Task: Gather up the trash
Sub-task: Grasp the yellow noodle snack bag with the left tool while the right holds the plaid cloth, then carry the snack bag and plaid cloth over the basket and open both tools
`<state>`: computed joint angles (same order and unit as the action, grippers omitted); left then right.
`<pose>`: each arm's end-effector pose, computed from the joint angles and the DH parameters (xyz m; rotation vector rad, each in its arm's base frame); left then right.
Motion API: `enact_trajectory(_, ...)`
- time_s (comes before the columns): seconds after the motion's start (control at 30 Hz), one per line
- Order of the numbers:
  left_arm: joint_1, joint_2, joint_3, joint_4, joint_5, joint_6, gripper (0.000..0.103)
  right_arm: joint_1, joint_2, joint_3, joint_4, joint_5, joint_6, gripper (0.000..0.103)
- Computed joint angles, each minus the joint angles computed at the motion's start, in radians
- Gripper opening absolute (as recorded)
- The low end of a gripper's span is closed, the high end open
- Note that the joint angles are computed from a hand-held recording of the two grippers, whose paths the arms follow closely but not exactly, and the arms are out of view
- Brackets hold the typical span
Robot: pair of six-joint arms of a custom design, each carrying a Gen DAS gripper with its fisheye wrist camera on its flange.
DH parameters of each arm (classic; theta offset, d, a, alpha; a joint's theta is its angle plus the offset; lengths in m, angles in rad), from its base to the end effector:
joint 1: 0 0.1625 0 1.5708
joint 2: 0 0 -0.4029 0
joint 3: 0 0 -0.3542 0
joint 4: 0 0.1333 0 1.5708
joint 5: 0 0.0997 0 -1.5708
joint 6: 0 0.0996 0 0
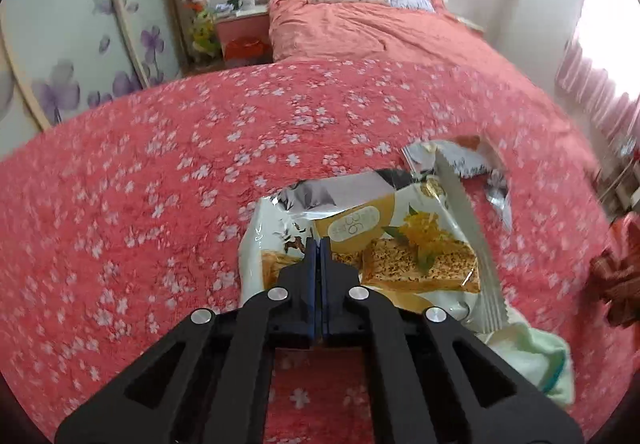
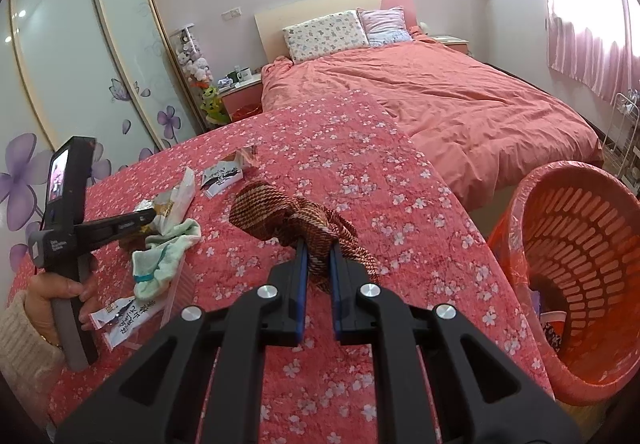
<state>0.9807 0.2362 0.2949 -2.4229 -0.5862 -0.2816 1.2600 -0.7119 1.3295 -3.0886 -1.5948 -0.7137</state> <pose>-0.2705 -0.7926 -0.1320 0.1519 2.2421 -0.8355 -0.0998 -0.7387 0.2368 0.4834 -2.4392 1.0326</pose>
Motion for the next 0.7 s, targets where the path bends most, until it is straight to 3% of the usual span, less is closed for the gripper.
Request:
enact_trajectory(0.23, -0.018, -0.149, 0.324, -0.308, -0.002, 0.058, 0.000, 0.001, -0.016, 0.018, -0.015, 0.013, -0.007, 0.011)
enact_trajectory(0.43, -0.048, -0.191, 0.425, -0.488, 0.010, 0.146, 0.000, -0.002, -0.035, 0.043, -0.028, 0.024, -0.008, 0.011)
enact_trajectory(0.7, -0.096, -0.223, 0.508, -0.614, -0.011, 0.204, 0.000, -0.013, -0.092, 0.114, -0.080, 0.056, 0.006, 0.011)
